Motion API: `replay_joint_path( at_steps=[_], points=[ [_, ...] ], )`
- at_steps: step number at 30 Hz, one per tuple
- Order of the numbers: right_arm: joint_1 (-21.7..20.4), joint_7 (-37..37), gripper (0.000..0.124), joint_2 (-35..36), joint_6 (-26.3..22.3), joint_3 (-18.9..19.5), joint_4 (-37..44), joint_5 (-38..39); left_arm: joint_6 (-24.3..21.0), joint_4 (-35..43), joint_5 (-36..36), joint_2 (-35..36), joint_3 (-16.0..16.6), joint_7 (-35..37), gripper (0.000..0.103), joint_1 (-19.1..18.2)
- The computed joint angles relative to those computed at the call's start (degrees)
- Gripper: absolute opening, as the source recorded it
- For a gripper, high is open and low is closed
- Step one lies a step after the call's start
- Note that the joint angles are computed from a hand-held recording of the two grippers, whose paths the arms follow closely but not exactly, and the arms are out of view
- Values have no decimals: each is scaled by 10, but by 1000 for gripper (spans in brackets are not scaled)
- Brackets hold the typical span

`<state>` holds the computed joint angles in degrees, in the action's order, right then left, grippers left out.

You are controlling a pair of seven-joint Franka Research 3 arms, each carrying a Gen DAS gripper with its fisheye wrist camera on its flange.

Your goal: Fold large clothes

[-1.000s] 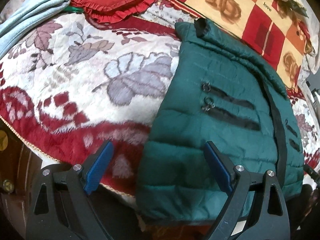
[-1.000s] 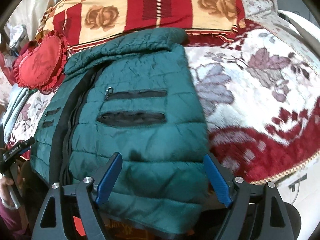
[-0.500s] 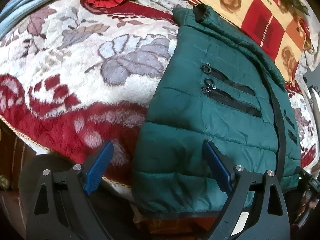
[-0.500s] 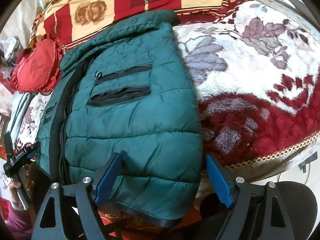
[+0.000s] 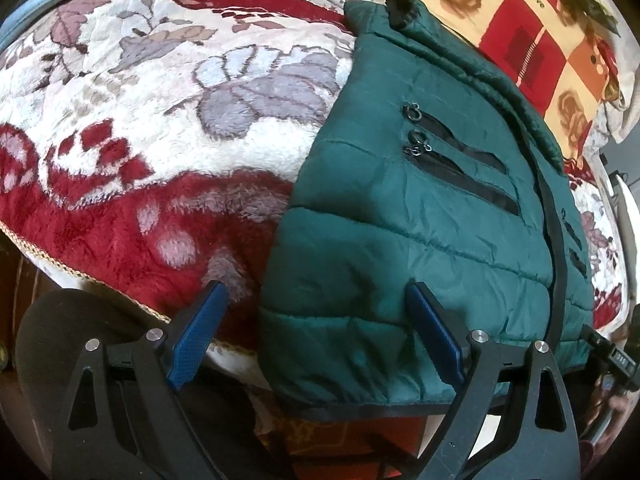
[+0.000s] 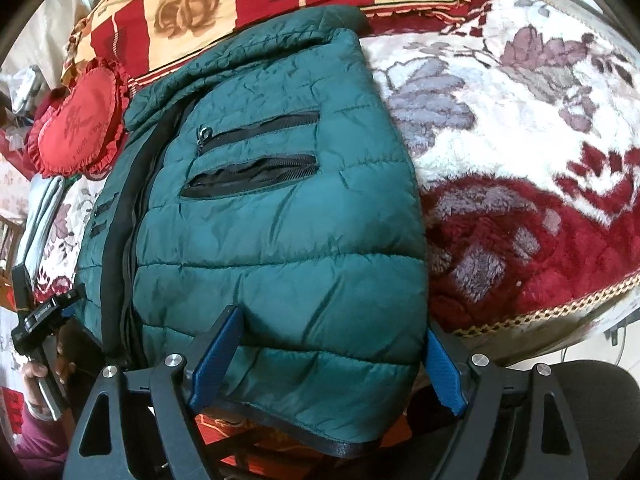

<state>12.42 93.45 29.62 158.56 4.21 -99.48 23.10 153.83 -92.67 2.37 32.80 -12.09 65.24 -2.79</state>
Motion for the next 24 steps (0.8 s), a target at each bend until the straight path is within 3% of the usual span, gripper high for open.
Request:
replay_joint_path(
  at_steps=[15, 16, 17, 18, 20, 22, 24],
  points=[
    [-9, -23, 82, 5, 1, 13, 1, 27, 12, -1, 10, 4, 3, -12, 91, -5],
    [-7, -22, 78, 6, 1, 11, 2, 25, 15, -2, 11, 4, 2, -12, 91, -5],
    [-6, -25, 64, 6, 4, 12, 2, 25, 16, -3, 6, 4, -4, -4, 91, 0],
    [-2, -24, 59, 5, 8, 8, 2, 20, 15, -2, 0, 6, -14, 10, 89, 7],
    [3, -30, 41, 3, 18, 6, -2, 10, 16, -1, -12, 7, -28, 35, 69, 15],
    [11, -33, 31, -4, 29, 0, -9, -3, 13, 0, -10, 4, -26, 47, 49, 11],
    [7, -50, 22, -16, 50, 9, -22, -2, 17, -4, -4, -3, -18, 47, 35, 2]
  ],
)
